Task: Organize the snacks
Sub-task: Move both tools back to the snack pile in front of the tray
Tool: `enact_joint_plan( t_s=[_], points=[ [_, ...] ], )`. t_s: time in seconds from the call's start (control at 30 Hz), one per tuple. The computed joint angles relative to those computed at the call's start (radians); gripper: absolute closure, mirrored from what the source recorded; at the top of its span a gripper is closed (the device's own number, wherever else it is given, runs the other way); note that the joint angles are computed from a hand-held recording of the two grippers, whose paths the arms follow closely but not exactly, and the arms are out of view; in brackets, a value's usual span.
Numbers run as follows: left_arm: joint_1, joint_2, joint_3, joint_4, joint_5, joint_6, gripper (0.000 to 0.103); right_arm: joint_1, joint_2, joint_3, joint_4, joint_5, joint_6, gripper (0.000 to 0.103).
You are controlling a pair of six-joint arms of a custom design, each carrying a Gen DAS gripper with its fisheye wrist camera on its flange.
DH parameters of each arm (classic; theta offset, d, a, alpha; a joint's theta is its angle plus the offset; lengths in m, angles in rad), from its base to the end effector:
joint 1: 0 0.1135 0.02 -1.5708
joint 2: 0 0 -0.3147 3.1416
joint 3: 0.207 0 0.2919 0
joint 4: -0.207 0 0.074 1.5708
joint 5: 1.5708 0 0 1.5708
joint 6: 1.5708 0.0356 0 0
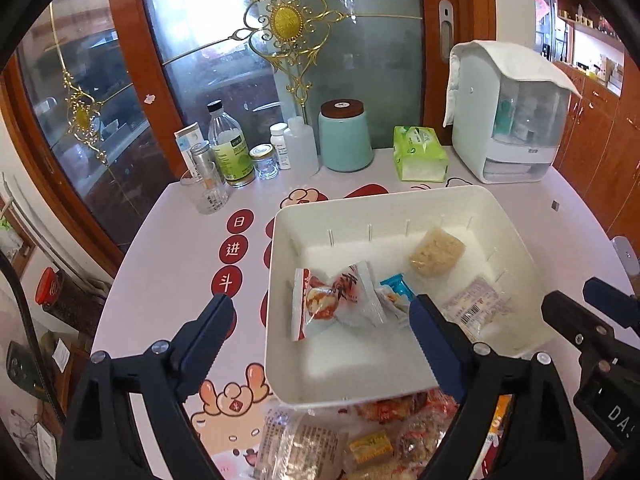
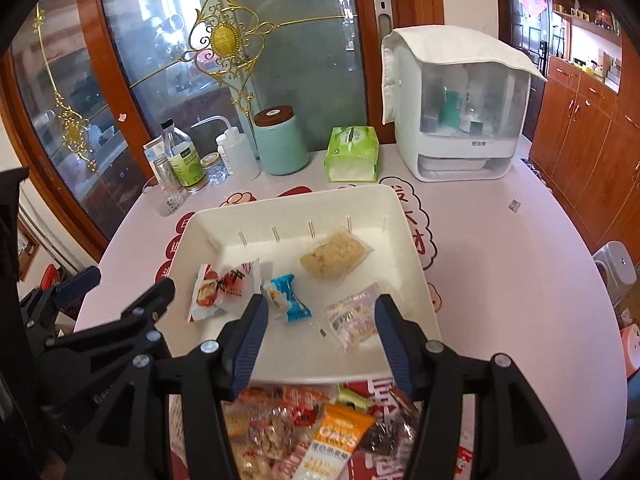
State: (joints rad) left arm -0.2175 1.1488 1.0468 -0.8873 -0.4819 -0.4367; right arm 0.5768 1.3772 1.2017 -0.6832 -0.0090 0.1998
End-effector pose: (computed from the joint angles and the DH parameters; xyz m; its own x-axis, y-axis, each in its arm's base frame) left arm 0.2373 -0.0355 0.3430 -0.7151 -0.2258 -0.6615 -0.3971 0.9101 0.1186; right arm 0.2704 0.1763 0.3485 -0.7311 -0.2389 -0.6391 -0.4134 0.9003 0.1364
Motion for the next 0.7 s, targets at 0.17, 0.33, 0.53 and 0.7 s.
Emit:
enact_joint_plan(
  t_s=[0.17, 0.33, 0.53, 0.7],
  points=[
    [-0.061, -0.057, -0.015, -0.067, -0.023, -0.085, 0.014, -0.032, -0.073, -0.053, -0.025, -0.032, -0.010, 0.047],
    [-0.132, -0.097, -0.032, -0.134, -0.065, -0.174, 0.014, -0.069, -0.137, -0.101, -0.049, -0.060, -0.035, 0.047],
    [-0.220, -0.127, -0.044, -0.215, -0.108, -0.286, 0.014, -0.116, -0.204, -0.150, -0.073, -0.091, -0.064, 0.047],
    [-0.300, -0.148, -0.048, -0.292, -0.142, -0.388, 0.014, -0.147, -0.247, -0.178, -0.092, -0.117, -0.088, 0.047]
  ],
)
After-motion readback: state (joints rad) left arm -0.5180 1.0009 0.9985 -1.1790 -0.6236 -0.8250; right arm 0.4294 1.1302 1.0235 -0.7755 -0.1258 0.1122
